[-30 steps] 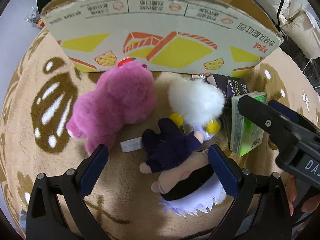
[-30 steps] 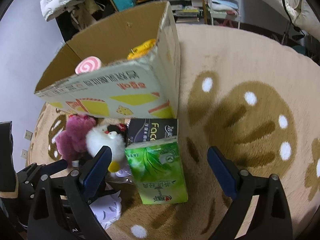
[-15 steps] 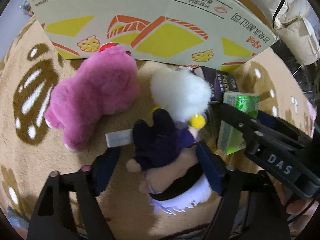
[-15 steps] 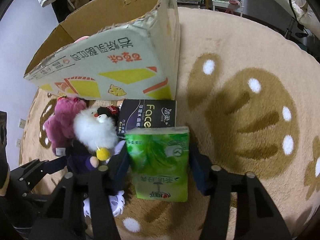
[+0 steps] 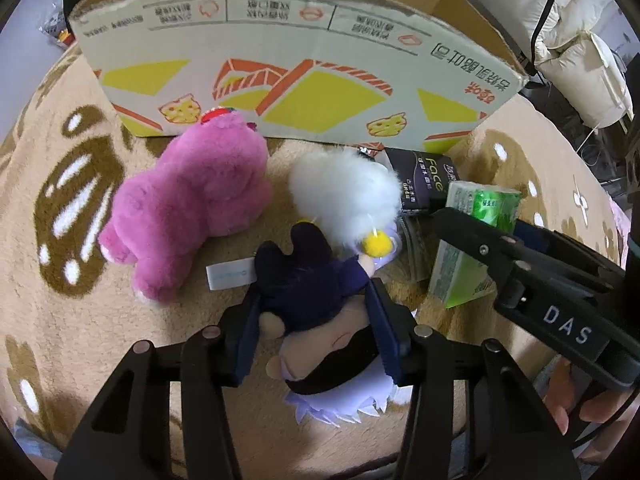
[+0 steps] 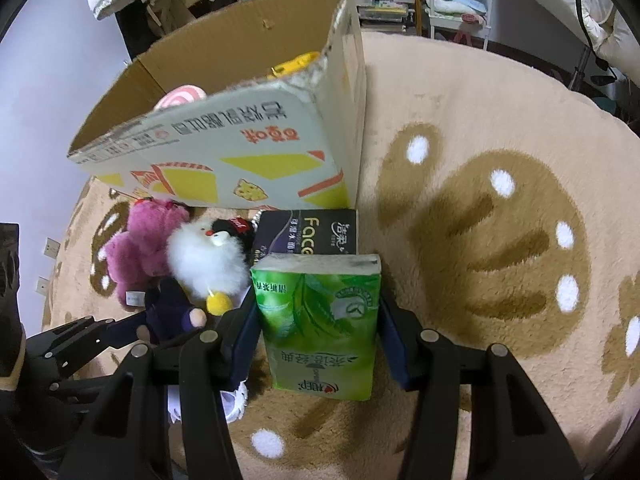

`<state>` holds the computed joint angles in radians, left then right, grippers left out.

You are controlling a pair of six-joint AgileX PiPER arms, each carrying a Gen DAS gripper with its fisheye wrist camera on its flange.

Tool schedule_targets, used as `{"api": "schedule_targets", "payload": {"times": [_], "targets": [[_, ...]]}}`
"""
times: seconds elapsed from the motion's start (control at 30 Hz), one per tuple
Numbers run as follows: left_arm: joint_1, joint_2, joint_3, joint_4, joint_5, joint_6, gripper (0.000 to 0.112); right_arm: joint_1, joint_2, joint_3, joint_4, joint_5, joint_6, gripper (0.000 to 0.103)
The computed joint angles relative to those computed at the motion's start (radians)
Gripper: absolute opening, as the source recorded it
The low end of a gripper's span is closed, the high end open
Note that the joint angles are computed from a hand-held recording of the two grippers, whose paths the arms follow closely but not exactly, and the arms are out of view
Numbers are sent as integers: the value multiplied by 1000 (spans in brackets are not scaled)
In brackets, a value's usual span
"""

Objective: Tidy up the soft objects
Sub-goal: 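Grasp the dark-blue-haired doll with the left tool while the right tool grasps the green tissue pack, then lift both items over the box and open both tools to release them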

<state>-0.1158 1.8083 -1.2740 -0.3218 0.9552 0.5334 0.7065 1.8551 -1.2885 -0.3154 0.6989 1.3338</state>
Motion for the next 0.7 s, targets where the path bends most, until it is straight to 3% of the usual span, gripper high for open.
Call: {"api": "schedule_targets", "payload": {"times": [0.23, 0.3, 0.37, 0.57, 0.7], "targets": [[36, -81, 46, 33, -72, 9, 44, 38, -77, 56, -118, -8, 111, 57], [46, -108, 66, 23, -101, 19, 31, 53, -100, 70, -163, -7, 150, 57], [52, -123, 71, 6, -110, 32, 31, 65, -117, 79, -202, -1, 177, 57], [85, -77, 27, -22, -61, 26, 30, 78, -120, 69, -228, 7, 192, 57], [107, -119, 53, -47, -83, 74, 29, 96, -132, 67, -271, 27, 229, 56]]}}
